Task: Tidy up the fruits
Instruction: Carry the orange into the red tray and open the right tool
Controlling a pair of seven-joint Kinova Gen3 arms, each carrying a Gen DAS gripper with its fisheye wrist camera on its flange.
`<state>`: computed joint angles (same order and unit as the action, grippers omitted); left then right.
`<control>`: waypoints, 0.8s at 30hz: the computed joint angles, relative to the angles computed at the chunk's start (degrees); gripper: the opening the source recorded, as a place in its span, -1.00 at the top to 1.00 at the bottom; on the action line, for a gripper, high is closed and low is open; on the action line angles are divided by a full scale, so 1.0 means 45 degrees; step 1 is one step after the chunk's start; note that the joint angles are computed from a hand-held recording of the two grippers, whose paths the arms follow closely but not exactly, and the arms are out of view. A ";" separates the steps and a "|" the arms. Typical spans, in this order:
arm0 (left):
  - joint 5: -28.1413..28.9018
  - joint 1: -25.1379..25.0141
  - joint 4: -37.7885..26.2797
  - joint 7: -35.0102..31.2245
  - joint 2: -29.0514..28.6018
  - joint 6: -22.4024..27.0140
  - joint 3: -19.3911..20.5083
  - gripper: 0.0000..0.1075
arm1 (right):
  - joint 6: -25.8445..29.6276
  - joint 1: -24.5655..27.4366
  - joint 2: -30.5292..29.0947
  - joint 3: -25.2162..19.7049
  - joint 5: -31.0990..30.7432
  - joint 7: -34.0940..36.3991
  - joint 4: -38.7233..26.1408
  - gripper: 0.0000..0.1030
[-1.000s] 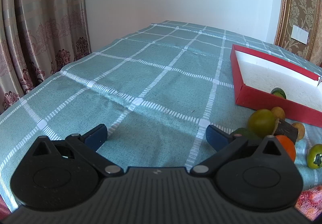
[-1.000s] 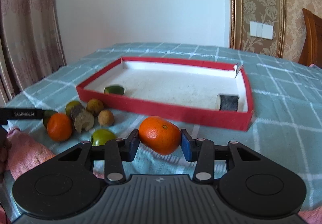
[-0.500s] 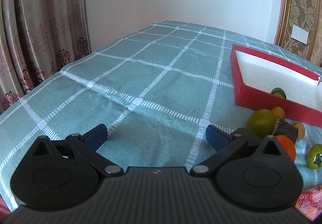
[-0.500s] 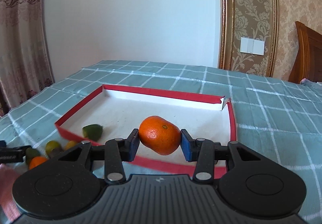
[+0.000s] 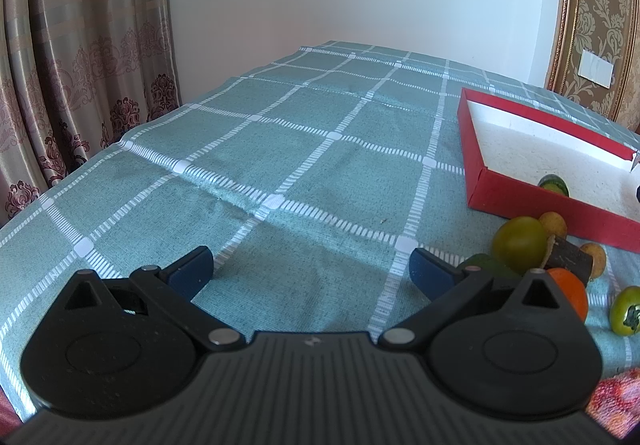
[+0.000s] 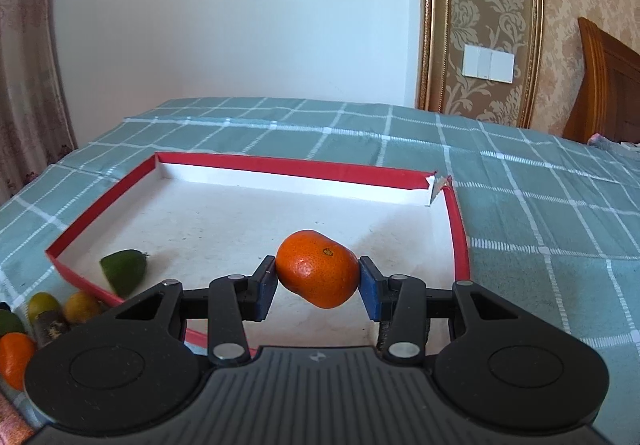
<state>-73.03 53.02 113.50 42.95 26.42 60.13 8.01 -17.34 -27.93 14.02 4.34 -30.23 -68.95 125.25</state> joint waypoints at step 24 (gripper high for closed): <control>-0.3890 0.0068 0.2825 0.5645 -0.0588 0.0454 0.0955 -0.92 | -0.4111 0.1570 -0.1832 -0.2123 0.1339 -0.2593 0.4708 -0.50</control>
<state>-90.53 53.33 126.21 68.36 23.77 62.17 12.31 -35.84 -20.86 5.78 -5.21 -24.21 -80.62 146.44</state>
